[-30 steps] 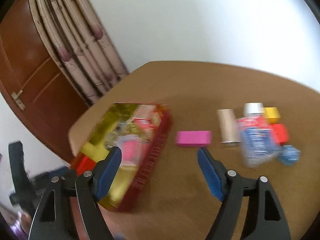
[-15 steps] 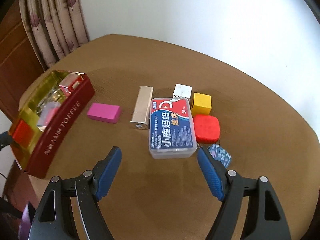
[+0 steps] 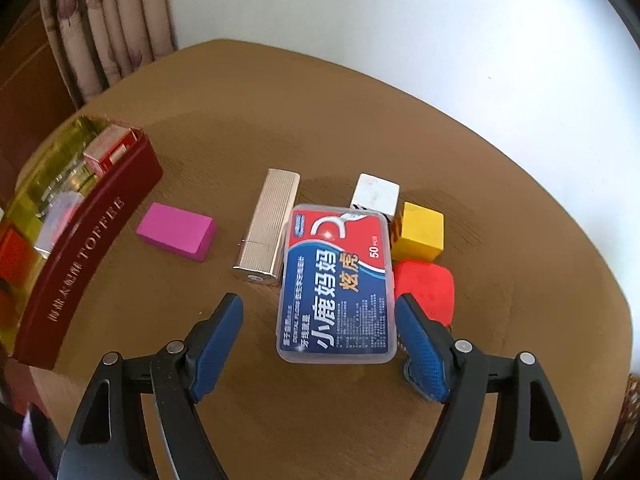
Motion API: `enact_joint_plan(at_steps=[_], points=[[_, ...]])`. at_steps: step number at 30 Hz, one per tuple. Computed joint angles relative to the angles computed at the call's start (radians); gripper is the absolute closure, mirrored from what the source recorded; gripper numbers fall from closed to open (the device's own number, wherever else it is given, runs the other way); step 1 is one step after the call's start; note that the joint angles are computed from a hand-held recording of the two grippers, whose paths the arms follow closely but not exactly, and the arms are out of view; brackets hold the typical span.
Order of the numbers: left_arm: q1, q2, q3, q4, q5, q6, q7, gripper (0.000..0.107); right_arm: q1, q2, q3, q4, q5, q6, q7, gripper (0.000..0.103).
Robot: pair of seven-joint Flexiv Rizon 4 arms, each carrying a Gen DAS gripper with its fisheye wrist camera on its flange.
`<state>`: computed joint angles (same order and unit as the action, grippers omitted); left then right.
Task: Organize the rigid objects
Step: 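Grasp the blue-and-red dental floss box with the right gripper, then grasp the blue patterned tin with the left gripper while right lifts the floss box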
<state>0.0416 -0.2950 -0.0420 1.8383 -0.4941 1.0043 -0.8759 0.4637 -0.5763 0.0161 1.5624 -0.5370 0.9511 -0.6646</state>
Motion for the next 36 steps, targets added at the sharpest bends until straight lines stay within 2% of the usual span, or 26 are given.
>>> enact_joint_plan(at_steps=[3,9,11,14,17,20,23,25,31,34,36], points=[[0.000,-0.001,0.000,-0.001,0.002,-0.001,0.000,0.043,-0.016,-0.024,0.030,-0.046,0.053,-0.057,-0.051,0.041],[0.000,0.000,0.000,-0.001,0.003,-0.001,-0.003,0.042,-0.009,-0.029,0.026,-0.050,0.079,-0.066,-0.052,0.044],[0.000,0.000,0.000,0.000,0.002,-0.002,-0.003,0.042,-0.005,-0.010,0.022,-0.017,0.079,-0.034,-0.024,0.044],[-0.001,0.002,-0.002,0.003,-0.002,0.003,0.002,0.042,0.023,0.069,-0.007,0.120,0.029,0.071,0.096,0.044],[-0.006,0.009,-0.001,0.016,0.002,0.028,0.009,0.042,0.063,0.182,-0.055,0.313,-0.098,0.192,0.311,0.044],[-0.010,0.016,-0.002,0.029,0.006,0.060,0.019,0.042,0.073,0.293,-0.073,0.484,-0.232,0.238,0.528,0.044],[-0.017,0.028,-0.001,0.050,0.013,0.107,0.021,0.042,0.056,0.380,-0.046,0.594,-0.298,0.190,0.658,0.044],[-0.021,0.036,-0.002,0.065,0.014,0.156,0.025,0.042,0.016,0.432,-0.030,0.669,-0.320,0.188,0.719,0.044],[-0.029,0.060,-0.017,0.116,0.022,0.300,0.044,0.042,-0.078,0.495,0.027,0.761,-0.384,0.121,0.828,0.044],[-0.027,0.086,-0.045,0.149,-0.020,0.324,0.095,0.042,-0.112,0.486,0.055,0.759,-0.452,0.090,0.865,0.044],[-0.033,0.109,-0.060,0.162,-0.056,0.282,0.143,0.042,-0.139,0.475,0.069,0.755,-0.501,0.103,0.901,0.044]])
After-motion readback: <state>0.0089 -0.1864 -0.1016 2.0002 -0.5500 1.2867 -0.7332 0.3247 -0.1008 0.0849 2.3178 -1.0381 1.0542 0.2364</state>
